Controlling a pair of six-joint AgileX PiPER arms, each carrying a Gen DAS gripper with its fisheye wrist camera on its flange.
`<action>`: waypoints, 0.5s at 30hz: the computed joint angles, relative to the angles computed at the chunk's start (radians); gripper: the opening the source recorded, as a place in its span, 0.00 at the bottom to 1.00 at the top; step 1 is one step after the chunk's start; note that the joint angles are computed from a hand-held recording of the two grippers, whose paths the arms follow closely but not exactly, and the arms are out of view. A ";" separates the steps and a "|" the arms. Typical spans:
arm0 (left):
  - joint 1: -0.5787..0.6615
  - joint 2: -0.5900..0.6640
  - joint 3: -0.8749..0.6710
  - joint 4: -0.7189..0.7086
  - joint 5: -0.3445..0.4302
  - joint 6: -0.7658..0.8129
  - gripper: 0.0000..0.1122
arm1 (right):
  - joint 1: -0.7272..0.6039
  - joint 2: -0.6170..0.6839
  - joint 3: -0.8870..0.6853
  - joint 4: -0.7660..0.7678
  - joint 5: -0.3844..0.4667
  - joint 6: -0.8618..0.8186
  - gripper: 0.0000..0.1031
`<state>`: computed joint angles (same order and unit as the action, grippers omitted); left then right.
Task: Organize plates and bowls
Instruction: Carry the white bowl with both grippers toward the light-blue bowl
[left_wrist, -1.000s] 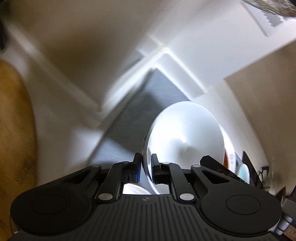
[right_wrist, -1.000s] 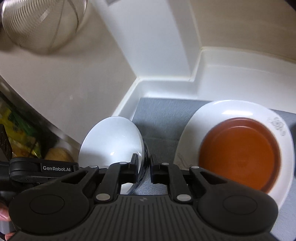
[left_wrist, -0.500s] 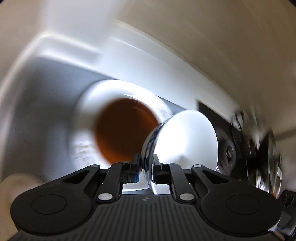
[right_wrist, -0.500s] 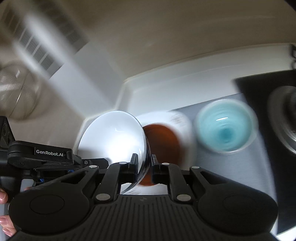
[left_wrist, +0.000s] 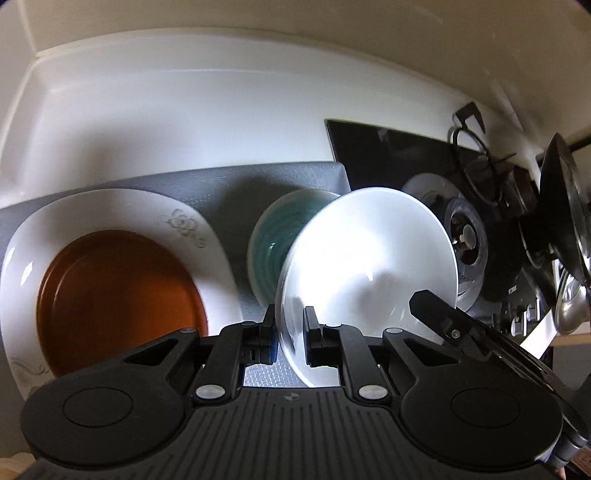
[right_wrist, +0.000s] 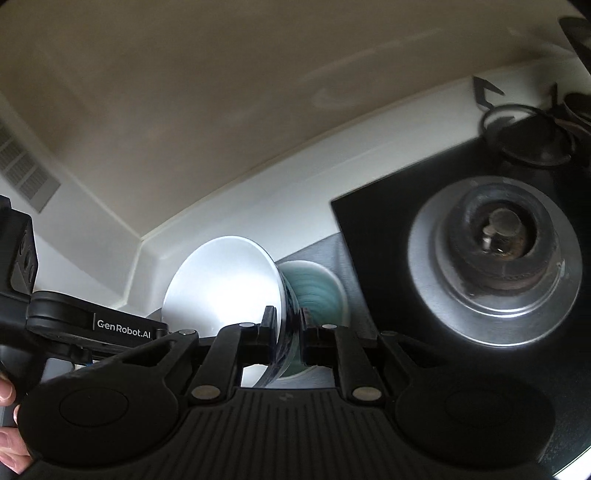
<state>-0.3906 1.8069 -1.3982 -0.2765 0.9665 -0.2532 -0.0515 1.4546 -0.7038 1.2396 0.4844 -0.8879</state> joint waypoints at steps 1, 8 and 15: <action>-0.005 0.015 -0.017 0.011 0.007 -0.003 0.12 | -0.015 0.019 0.004 0.034 0.013 -0.036 0.12; -0.023 0.106 -0.132 0.073 0.057 -0.072 0.12 | -0.047 0.115 -0.010 0.141 0.039 -0.153 0.12; -0.008 0.147 -0.169 0.074 0.076 -0.085 0.12 | -0.035 0.171 -0.049 0.141 0.027 -0.155 0.12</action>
<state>-0.3987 1.9543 -1.5676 -0.2026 1.0426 -0.3385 -0.0864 1.6258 -0.7524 1.3808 0.5114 -1.0427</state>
